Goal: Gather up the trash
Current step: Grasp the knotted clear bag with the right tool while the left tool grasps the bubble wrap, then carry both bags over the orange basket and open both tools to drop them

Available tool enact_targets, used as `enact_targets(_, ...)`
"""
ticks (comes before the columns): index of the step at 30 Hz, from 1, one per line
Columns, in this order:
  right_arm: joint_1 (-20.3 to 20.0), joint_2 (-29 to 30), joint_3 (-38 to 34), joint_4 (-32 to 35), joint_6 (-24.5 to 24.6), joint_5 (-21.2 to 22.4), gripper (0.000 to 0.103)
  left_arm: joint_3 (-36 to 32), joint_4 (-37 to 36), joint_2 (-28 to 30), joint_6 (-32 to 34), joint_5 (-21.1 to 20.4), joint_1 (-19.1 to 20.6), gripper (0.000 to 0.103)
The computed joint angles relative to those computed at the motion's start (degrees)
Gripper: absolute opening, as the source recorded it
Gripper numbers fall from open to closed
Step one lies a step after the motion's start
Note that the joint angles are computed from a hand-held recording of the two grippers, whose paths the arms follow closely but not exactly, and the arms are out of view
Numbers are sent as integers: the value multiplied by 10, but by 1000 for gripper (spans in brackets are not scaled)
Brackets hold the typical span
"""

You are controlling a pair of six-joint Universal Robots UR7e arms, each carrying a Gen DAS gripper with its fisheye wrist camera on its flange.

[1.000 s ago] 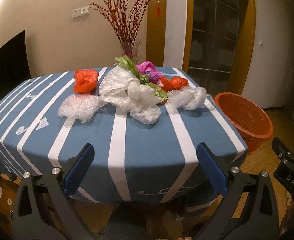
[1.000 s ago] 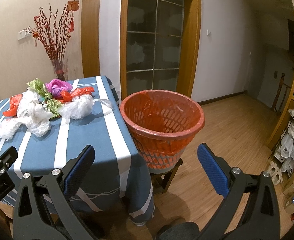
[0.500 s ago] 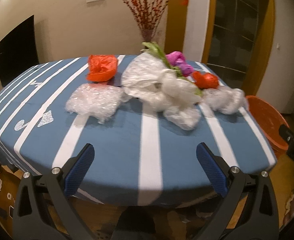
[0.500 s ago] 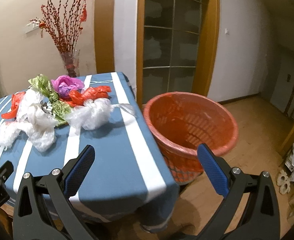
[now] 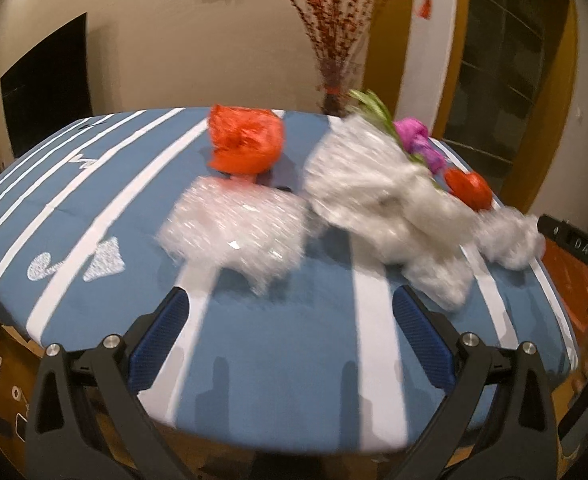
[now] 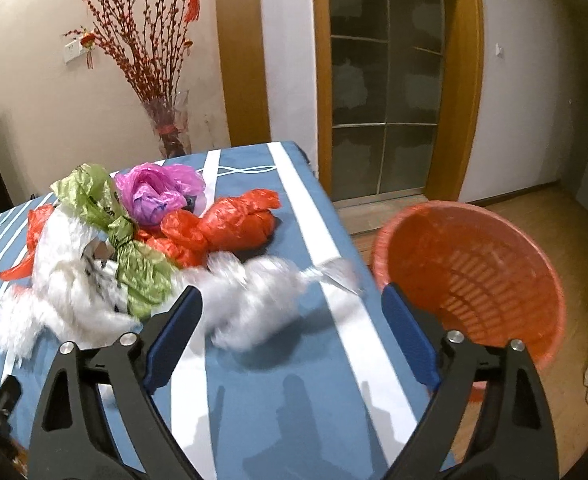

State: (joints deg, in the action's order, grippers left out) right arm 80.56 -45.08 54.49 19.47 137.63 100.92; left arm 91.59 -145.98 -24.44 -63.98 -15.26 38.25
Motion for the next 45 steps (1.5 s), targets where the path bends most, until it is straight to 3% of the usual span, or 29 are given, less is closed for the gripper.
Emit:
enact_targets(3,7,42,-60,33,0,23,83,9,34,-23,-40,12,13,99)
enact_targets(5,8,68,-102,70,2,34,71,11,51,-34,-54,14,21,99)
enact_targets(7,7,96,-148,115,6,43,50,10,63,-45,-62,13,33,99)
enact_targets(9,4,111,-173,145,13,44,37,11,50,-52,-50,11,42,99)
enact_targets(13,-1,112,-175,155,20,38,23,12,12,-62,-18,-4,60,99)
enact_targets(17,-4,88,-138,136,16,26,19,0,23,-62,-3,-12,72,97)
enact_targets(23,-4,81,-127,121,1,27,18,-13,11,-57,33,-57,90,77)
enact_targets(25,-3,72,-109,108,-6,27,18,-11,-23,-53,60,-63,90,65)
enact_targets(27,-3,64,-95,98,-11,25,17,-11,-65,-46,99,-71,88,44)
enact_targets(29,-3,56,-83,92,-11,21,17,-12,-90,-39,126,-73,85,33)
enact_targets(32,-5,39,-59,80,-10,11,17,-13,-111,-33,147,-72,81,24)
enact_targets(37,-9,7,-18,54,-13,-3,17,6,-157,-38,170,-66,69,20)
enact_targets(45,-16,-49,54,-1,-29,-27,17,30,-155,-50,152,-22,28,20)
